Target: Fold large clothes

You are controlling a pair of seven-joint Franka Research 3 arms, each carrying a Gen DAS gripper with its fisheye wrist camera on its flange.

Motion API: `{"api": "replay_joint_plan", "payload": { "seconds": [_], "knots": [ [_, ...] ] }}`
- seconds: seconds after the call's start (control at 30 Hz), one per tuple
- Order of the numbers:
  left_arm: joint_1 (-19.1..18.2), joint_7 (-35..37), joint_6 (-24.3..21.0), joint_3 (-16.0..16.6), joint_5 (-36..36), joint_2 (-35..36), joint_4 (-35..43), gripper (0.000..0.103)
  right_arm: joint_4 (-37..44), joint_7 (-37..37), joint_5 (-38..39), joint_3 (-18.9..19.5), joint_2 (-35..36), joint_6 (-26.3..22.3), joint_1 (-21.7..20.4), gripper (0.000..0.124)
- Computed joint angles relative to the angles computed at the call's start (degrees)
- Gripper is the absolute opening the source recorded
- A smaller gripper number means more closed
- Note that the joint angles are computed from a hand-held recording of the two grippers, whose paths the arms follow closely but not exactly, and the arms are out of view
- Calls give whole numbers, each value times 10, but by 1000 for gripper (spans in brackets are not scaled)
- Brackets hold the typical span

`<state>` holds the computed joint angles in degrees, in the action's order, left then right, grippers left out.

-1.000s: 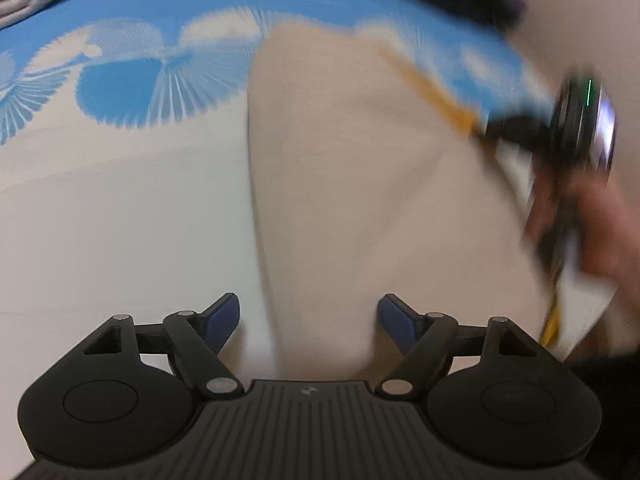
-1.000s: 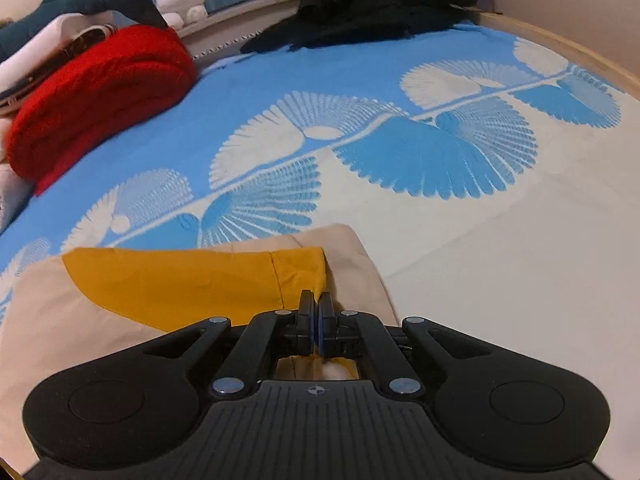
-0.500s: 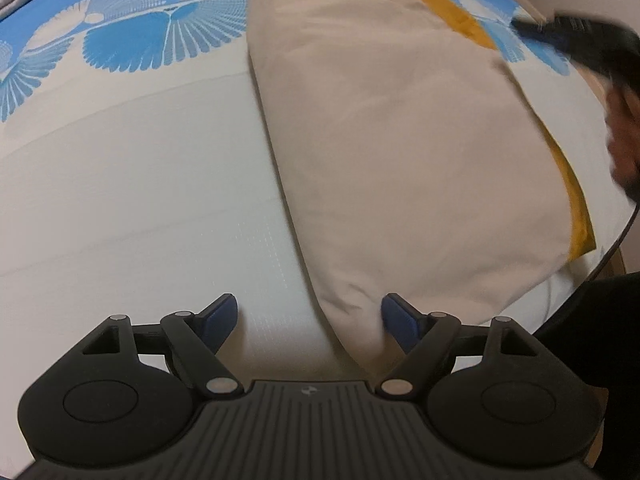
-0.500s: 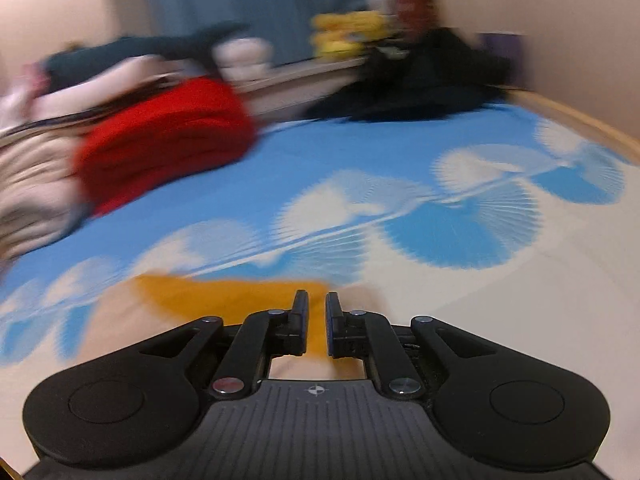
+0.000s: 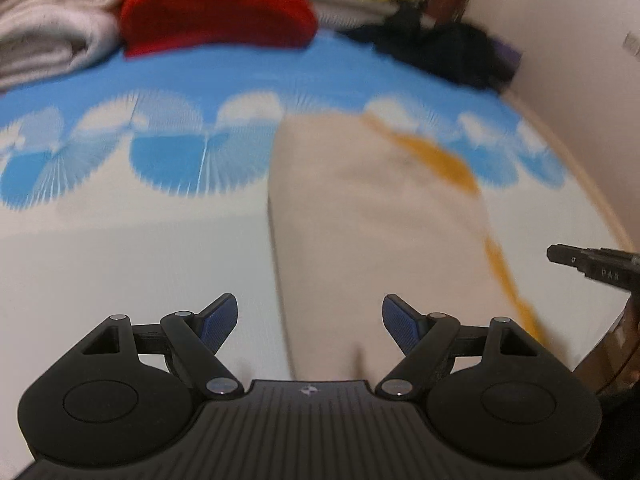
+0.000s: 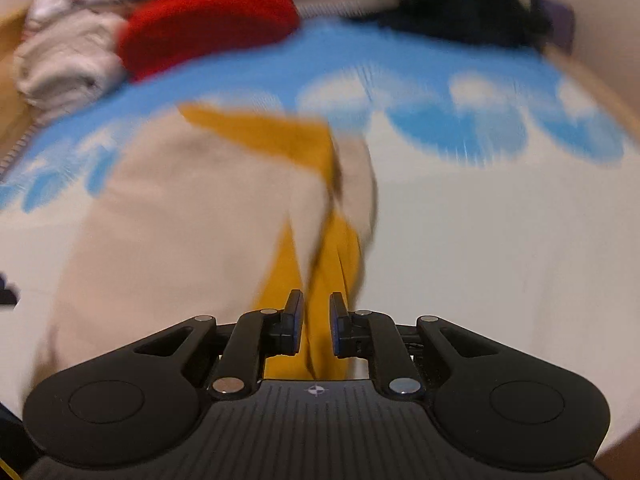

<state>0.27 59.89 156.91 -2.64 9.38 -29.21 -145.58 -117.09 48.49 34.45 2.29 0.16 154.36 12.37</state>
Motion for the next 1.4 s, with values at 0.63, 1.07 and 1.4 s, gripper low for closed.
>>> {"api": "replay_joint_plan", "payload": {
  "seconds": [0.63,1.07,1.4],
  "knots": [
    [-39,211,4,97,-397,249,148,87,121,100,-21,-14,133,-20,26,69],
    [48,454,-15,19,-709,338,208,94,153,202,-79,16,171,-70,-4,73],
    [70,461,70,-42,-683,359,227,74,172,186,-53,30,185,-82,-17,51]
  ]
}}
